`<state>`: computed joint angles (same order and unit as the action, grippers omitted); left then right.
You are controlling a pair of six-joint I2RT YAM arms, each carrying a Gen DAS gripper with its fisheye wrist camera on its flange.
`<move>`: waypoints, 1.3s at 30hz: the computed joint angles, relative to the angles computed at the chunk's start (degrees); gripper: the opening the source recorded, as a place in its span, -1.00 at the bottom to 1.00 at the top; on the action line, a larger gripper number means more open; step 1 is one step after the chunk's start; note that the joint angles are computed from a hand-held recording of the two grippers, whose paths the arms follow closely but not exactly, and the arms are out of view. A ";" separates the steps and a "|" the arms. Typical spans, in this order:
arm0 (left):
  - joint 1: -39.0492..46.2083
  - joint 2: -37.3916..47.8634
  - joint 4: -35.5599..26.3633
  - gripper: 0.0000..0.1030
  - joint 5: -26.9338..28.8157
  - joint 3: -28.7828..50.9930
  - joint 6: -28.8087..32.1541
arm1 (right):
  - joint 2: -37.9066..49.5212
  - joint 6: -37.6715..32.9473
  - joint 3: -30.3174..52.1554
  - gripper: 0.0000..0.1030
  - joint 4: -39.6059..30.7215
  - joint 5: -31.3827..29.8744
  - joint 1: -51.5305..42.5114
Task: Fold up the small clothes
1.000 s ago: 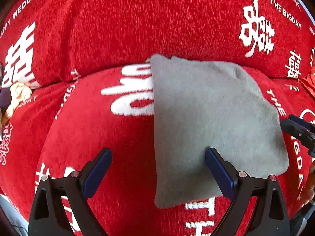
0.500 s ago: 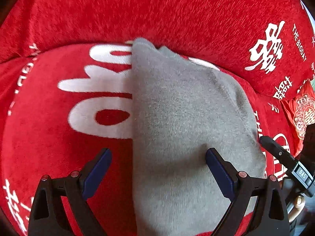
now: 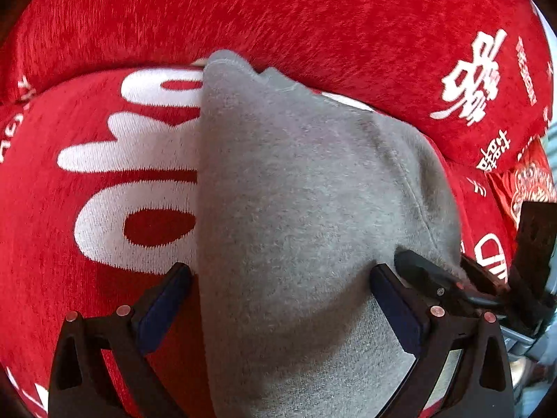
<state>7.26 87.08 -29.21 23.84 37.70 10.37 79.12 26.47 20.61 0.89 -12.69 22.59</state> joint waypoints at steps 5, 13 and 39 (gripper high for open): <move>1.65 -3.91 1.86 0.90 1.41 -3.84 1.79 | -3.82 2.01 -4.51 0.38 1.88 -2.59 -2.30; -2.17 -9.81 1.99 0.18 -1.71 -5.18 0.30 | -7.62 1.18 -1.76 -0.23 -4.40 5.30 4.30; -5.08 -39.90 -19.89 -0.18 -9.84 -6.40 1.08 | -28.09 16.93 4.08 -0.30 -30.55 29.95 33.53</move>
<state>2.18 47.19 -49.10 14.00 31.30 11.44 51.03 43.40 24.69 -29.66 17.26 56.12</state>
